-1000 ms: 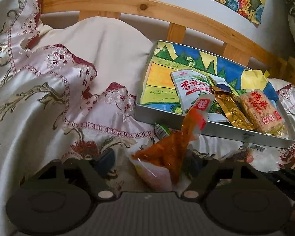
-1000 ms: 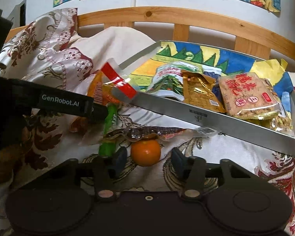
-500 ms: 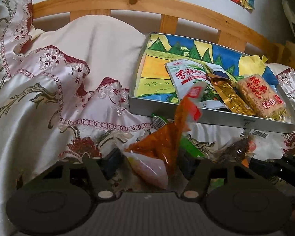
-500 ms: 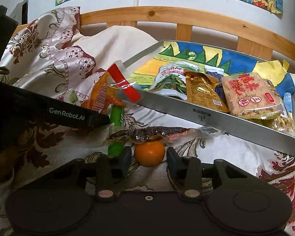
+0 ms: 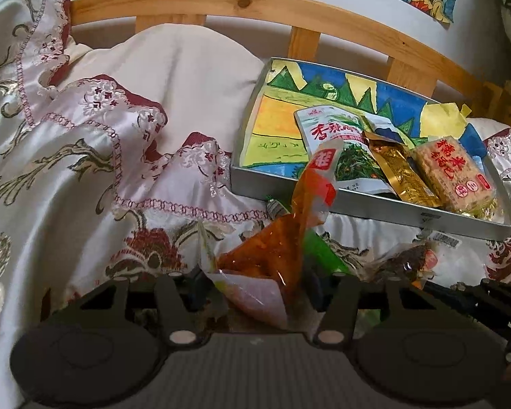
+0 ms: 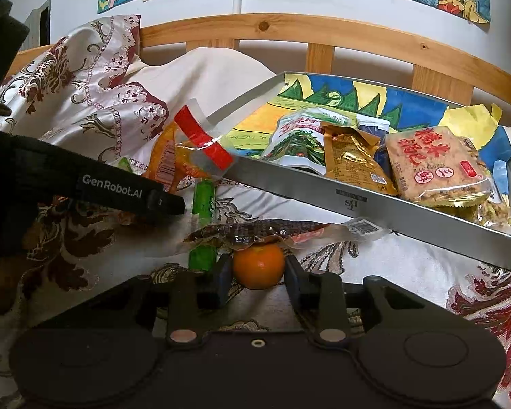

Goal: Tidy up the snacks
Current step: 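Grasp the orange with the right tool while the left tool grasps the orange candy bag, then carry the orange and candy bag over the tray and lower them in with both tools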

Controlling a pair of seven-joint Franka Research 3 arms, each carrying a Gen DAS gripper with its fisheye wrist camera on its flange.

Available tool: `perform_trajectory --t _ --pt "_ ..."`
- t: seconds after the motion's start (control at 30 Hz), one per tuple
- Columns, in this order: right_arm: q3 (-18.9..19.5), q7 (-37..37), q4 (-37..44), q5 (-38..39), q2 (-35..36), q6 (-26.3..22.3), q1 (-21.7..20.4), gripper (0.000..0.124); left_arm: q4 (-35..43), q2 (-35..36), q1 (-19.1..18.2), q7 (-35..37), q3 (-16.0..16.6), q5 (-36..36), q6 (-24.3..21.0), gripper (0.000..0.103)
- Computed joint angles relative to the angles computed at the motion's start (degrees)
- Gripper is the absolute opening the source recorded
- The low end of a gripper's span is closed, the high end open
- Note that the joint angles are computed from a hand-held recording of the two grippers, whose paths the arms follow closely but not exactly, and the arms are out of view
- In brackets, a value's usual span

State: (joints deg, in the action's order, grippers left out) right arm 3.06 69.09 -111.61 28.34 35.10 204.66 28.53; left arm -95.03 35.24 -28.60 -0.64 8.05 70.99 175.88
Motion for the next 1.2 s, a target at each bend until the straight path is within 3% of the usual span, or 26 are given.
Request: perform_trajectory --t 0.17,0.33,0.43,0.67,0.83,1.0,1.2 --pt "1.39 1.59 -2.52 -0.17 -3.04 -2.48 -1.38 0.035 -3.16 -2.77 0.38 1.87 -2.00 -1.99 -1.73 0.059" --pt "2.96 4.53 -7.09 -1.71 -7.05 -3.35 -2.98 0.035 -5.27 -4.82 -0.49 -2.28 -1.53 1.59 -0.78 0.059" --pt "1.65 4.89 -9.45 -0.84 -9.05 -3.01 -1.26 0.035 -6.30 -6.09 -0.63 -5.53 -1.83 4.71 -0.75 0.059" --pt "2.94 8.81 -16.13 -0.06 -13.97 -0.24 -2.07 0.035 -6.96 -8.75 1.08 -10.39 -5.62 11.37 -2.14 0.059" --pt "1.65 7.61 -20.12 3.37 -17.99 2.54 -0.38 0.035 -7.32 -10.56 2.23 -14.32 -8.76 16.29 -3.47 0.059" --pt "2.81 8.17 -24.73 3.69 -22.26 6.24 -1.65 0.035 -8.54 -12.58 3.78 -17.74 -12.18 20.11 -4.77 0.059" --pt "3.65 9.28 -27.11 2.77 -25.07 7.83 -3.13 0.035 -9.35 -14.02 4.99 -13.27 -15.06 14.14 -7.91 0.059"
